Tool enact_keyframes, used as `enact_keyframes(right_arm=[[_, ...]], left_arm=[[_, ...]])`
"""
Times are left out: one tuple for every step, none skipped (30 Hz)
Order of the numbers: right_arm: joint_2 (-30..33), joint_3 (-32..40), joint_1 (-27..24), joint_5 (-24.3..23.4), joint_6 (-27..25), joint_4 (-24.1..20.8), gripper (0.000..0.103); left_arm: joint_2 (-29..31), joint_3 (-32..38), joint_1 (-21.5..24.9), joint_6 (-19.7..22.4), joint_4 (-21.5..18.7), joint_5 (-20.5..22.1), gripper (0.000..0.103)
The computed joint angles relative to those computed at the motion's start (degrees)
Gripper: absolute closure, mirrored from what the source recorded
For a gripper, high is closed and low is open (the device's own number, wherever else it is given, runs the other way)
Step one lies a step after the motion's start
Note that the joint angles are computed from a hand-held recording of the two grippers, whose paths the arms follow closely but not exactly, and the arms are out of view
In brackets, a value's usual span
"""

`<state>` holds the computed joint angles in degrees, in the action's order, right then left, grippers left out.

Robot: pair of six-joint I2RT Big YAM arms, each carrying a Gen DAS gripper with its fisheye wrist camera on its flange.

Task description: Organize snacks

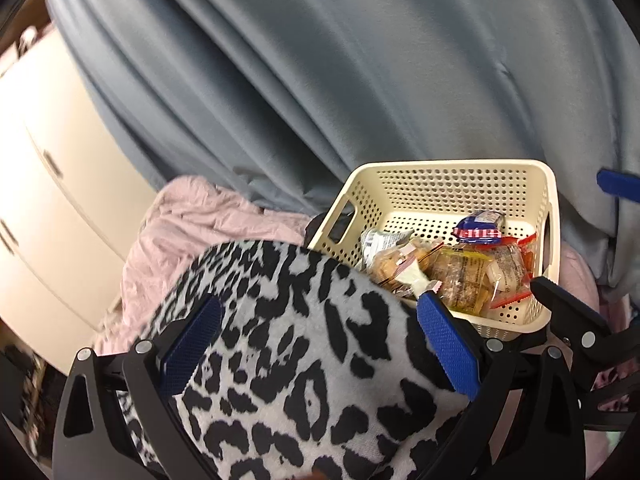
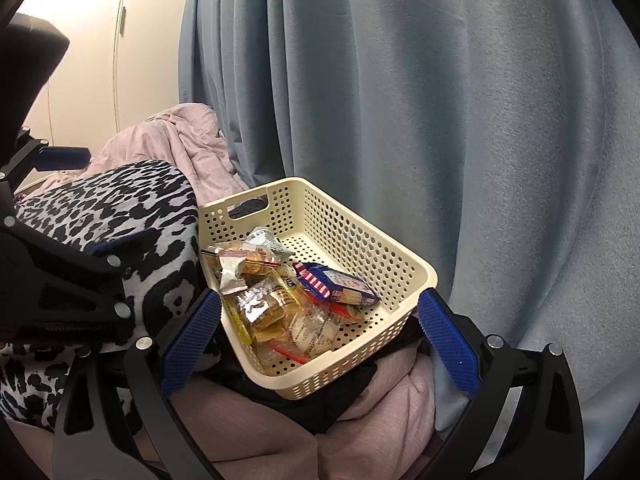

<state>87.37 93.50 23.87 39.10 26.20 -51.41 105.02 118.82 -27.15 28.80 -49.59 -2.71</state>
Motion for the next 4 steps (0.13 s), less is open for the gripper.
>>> enact_keyframes(right_arm=[[0.2, 0.3, 0.1, -0.3, -0.1, 0.0, 0.003], [0.4, 0.6, 0.3, -0.6, -0.2, 0.1, 0.003], [0.6, 0.9, 0.4, -0.8, -0.3, 0.1, 0.003], [0.9, 1.3, 0.6, -1.3, -0.4, 0.3, 0.003]], left_arm=[[0.4, 1.0, 0.5, -1.2, -1.4, 0.9, 0.005], [1.0, 2.5, 1.3, -3.1, -3.3, 1.7, 0.005], [1.2, 3.2, 2.1, -4.6, -4.2, 2.1, 0.005], [1.2, 3.2, 2.6, -5.6, -4.5, 2.1, 0.005]])
